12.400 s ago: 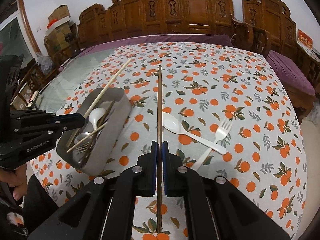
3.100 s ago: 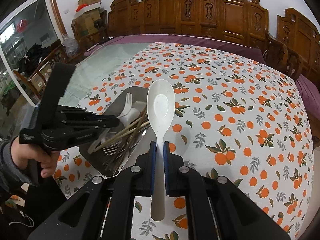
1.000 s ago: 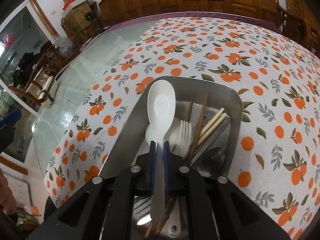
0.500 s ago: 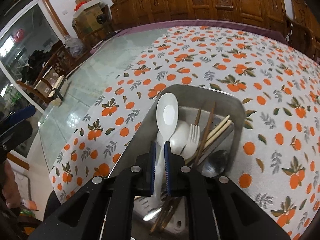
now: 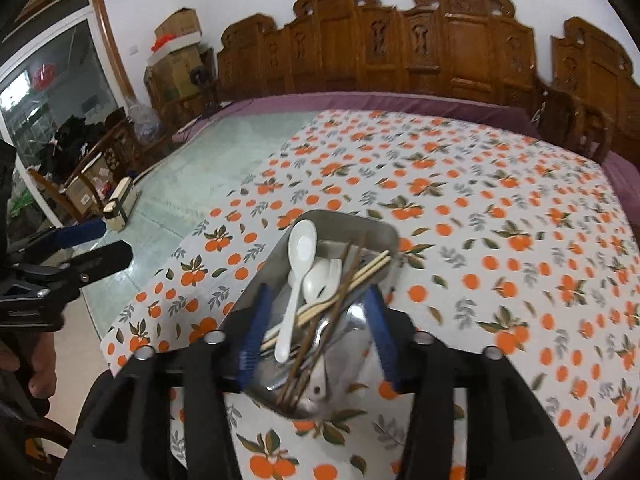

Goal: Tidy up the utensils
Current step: 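Open the right gripper to release the white spoon into the tray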

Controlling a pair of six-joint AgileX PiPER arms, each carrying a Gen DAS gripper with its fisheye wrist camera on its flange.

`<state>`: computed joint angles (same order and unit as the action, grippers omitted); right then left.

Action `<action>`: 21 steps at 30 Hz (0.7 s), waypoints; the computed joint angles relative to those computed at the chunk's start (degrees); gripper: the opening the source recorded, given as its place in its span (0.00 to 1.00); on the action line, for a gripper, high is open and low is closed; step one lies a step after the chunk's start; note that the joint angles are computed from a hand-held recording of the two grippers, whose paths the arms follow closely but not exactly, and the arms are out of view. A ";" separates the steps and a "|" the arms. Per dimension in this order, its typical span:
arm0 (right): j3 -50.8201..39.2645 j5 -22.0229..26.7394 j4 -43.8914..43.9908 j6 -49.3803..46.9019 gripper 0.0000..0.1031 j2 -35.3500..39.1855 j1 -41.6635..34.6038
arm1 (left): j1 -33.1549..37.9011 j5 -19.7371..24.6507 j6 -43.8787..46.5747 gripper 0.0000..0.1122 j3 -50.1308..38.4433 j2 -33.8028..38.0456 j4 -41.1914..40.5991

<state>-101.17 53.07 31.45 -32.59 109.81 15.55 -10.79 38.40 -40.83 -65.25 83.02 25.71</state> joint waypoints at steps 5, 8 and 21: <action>6.26 -3.06 0.61 -1.06 0.88 -6.46 -2.49 | -4.69 4.04 -4.70 0.85 -1.28 -0.40 4.02; 9.51 -4.22 0.88 -1.65 0.95 -10.03 -4.06 | -7.09 5.64 -6.41 0.85 -1.64 -1.14 4.91; 24.50 -7.26 3.66 -7.34 0.97 -24.84 -12.47 | -21.07 12.04 -20.21 0.85 0.13 -3.80 14.50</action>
<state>-76.66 45.81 35.11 -39.93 84.98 3.08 -31.86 50.44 -61.03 -65.12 79.22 40.21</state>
